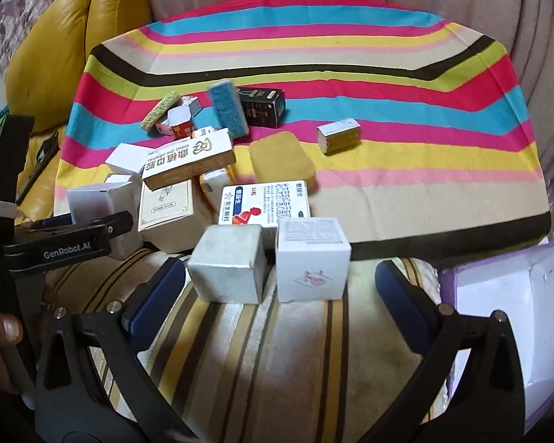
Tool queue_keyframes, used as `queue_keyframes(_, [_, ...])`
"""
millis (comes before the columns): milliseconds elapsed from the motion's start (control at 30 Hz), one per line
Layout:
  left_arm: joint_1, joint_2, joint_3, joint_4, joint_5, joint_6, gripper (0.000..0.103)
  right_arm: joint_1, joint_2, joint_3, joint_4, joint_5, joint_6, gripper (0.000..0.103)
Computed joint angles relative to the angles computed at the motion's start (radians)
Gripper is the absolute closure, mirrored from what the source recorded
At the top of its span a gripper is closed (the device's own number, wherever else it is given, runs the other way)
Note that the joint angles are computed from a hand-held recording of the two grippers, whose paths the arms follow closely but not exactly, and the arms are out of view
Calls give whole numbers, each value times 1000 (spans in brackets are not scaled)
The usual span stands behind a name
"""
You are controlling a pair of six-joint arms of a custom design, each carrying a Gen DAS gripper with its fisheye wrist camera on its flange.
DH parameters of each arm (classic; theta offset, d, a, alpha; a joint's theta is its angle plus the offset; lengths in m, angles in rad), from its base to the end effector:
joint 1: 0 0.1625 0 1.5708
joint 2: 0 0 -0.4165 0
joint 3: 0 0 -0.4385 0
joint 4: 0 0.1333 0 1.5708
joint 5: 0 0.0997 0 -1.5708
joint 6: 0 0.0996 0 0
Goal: Organize objects
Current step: 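Reach left tool to white pink-printed box while right tool reaches white cube box, then close left tool on pink-printed box while right tool grasps white cube box, lift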
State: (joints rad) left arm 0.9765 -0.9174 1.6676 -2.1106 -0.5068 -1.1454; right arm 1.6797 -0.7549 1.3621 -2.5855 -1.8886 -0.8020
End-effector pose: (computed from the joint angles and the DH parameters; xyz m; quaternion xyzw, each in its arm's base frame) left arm -0.1877 -0.6714 0.1261 -0.1819 0.8392 -0.3272 0.3945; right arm 0.1877 -0.7767 0.1503 0.3966 -0.8825 0.1353 0.2136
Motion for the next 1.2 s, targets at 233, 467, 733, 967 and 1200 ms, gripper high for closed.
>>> queue_keyframes(233, [-21,-7,33,-28,56,-8,11,-20,4,-41,34,14,48,0])
queue_keyframes(467, [-26,-7,41,-48,72,5,11,-35,22,-100,115,32,107,18])
queue_keyframes(733, [-38,-6,44,-29,101,-11,11,-35,59,-154,206,10,101,41])
queue_keyframes(967, [-74,-3,57,-23,181,-21,11,-35,49,-122,152,-8,67,57])
queue_keyframes(1200, [-112,35,77,-259,194,163,11,-40,16,-76,33,-36,58,57])
